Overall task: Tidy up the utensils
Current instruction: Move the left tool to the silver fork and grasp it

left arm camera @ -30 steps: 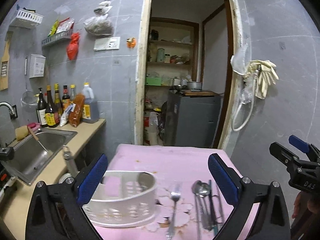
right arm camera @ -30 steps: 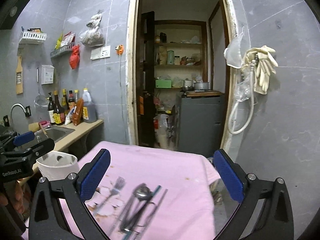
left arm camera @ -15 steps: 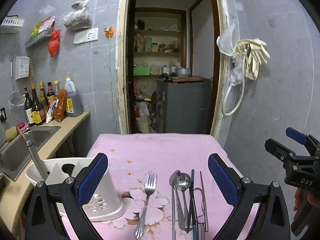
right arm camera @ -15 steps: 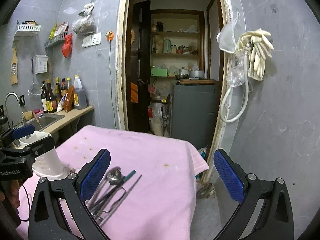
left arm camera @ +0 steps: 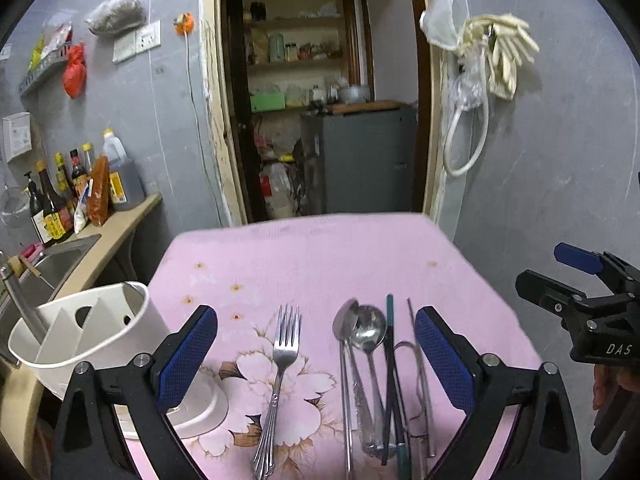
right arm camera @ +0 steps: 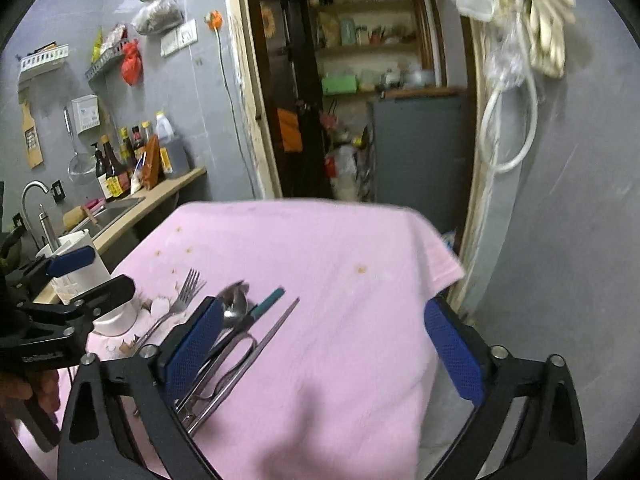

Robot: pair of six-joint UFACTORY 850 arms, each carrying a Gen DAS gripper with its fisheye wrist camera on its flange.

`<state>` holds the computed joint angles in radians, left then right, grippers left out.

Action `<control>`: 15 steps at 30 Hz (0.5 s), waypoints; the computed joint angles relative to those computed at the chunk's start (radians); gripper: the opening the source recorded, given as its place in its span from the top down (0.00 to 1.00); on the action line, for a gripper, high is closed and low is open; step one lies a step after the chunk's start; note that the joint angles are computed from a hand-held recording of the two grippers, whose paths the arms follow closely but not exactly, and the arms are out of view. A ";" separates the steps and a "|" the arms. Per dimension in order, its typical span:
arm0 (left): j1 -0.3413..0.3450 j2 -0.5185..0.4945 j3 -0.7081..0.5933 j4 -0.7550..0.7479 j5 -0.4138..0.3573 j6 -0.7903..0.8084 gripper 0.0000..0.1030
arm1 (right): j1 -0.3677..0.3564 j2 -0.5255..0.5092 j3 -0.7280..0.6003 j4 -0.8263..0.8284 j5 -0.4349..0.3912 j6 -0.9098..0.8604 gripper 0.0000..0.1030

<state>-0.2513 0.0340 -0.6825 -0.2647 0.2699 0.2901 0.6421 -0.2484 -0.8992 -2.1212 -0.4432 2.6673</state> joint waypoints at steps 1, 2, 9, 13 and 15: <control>-0.002 -0.014 -0.009 -0.041 -0.008 0.038 0.13 | -0.012 -0.014 -0.006 -0.034 0.024 0.040 0.17; -0.005 -0.032 -0.022 -0.094 -0.021 0.086 0.18 | -0.019 -0.025 -0.008 -0.067 0.040 0.080 0.20; -0.022 -0.146 -0.115 -0.550 -0.050 0.525 0.31 | -0.058 -0.100 -0.045 -0.265 0.126 0.285 0.41; -0.013 -0.219 -0.181 -0.810 -0.072 0.758 0.41 | -0.064 -0.153 -0.094 -0.315 0.176 0.339 0.51; -0.003 -0.247 -0.205 -0.873 -0.094 0.806 0.46 | -0.065 -0.182 -0.124 -0.311 0.202 0.336 0.56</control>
<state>-0.2543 -0.2126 -0.8874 -1.1373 0.1757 1.0966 0.5771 -0.4299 -1.0233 -2.4318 -0.2415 3.0034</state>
